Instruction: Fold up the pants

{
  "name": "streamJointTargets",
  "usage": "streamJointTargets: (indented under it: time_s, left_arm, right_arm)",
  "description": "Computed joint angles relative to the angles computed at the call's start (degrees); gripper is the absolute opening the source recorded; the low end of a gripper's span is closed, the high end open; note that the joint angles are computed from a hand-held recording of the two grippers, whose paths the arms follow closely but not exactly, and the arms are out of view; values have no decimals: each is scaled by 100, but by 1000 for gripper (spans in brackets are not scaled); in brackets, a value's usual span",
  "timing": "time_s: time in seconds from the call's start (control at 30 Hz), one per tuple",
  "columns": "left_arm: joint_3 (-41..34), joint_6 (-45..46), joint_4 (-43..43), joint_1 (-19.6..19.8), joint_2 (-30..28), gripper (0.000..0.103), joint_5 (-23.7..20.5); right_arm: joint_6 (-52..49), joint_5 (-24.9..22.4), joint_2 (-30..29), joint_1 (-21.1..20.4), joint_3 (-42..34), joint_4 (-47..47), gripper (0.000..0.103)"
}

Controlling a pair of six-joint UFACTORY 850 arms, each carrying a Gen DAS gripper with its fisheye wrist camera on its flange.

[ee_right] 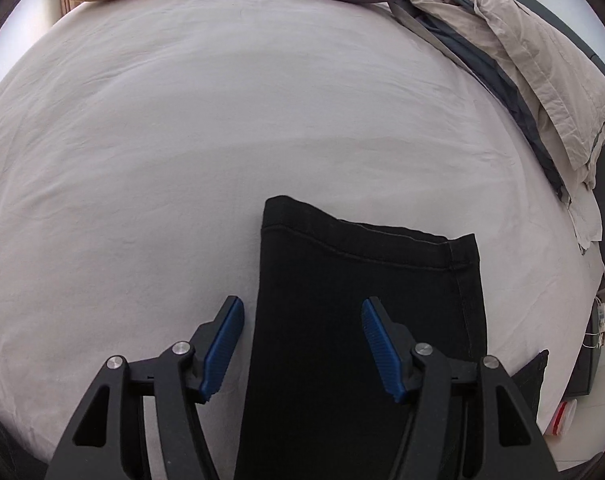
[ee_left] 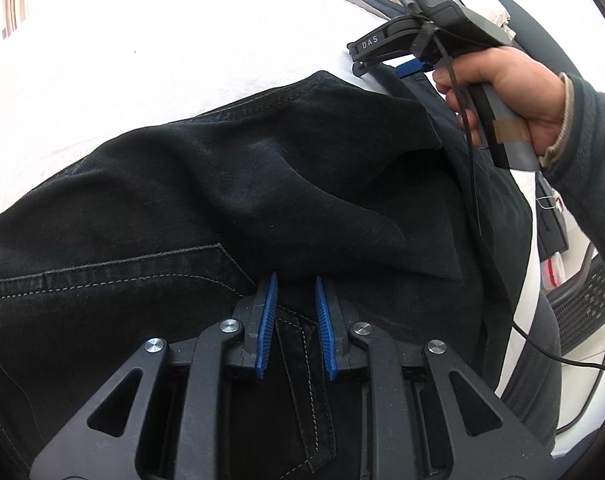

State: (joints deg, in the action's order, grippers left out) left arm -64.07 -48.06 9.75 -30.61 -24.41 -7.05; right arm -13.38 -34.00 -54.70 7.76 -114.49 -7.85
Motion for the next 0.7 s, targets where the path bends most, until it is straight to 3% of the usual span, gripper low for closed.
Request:
streamJointTargets:
  time_s: [0.07, 0.1, 0.13, 0.23, 0.5, 0.7]
  left_arm:
    - [-5, -135, 129, -12, 3, 19, -13]
    - [-30, -281, 254, -41, -21, 19, -20]
    - [21, -373, 325, -58, 26, 19, -15]
    - [-42, -664, 605, -80, -23, 19, -57]
    - [-114, -1511, 1320, -124, -89, 19, -165]
    - [-151, -2193, 1788, -168, -111, 19, -252]
  right_arm:
    - [-57, -122, -149, -3, -251, 120, 50]
    - [-182, -234, -231, -16, -407, 270, 28]
    - [-198, -360, -313, -12, -558, 285, 19]
    - [-449, -564, -442, -47, -805, 614, 8]
    - [-1945, -31, 233, -633, -131, 2866, 3]
    - [-3641, 305, 939, -1457, 630, 5202, 3]
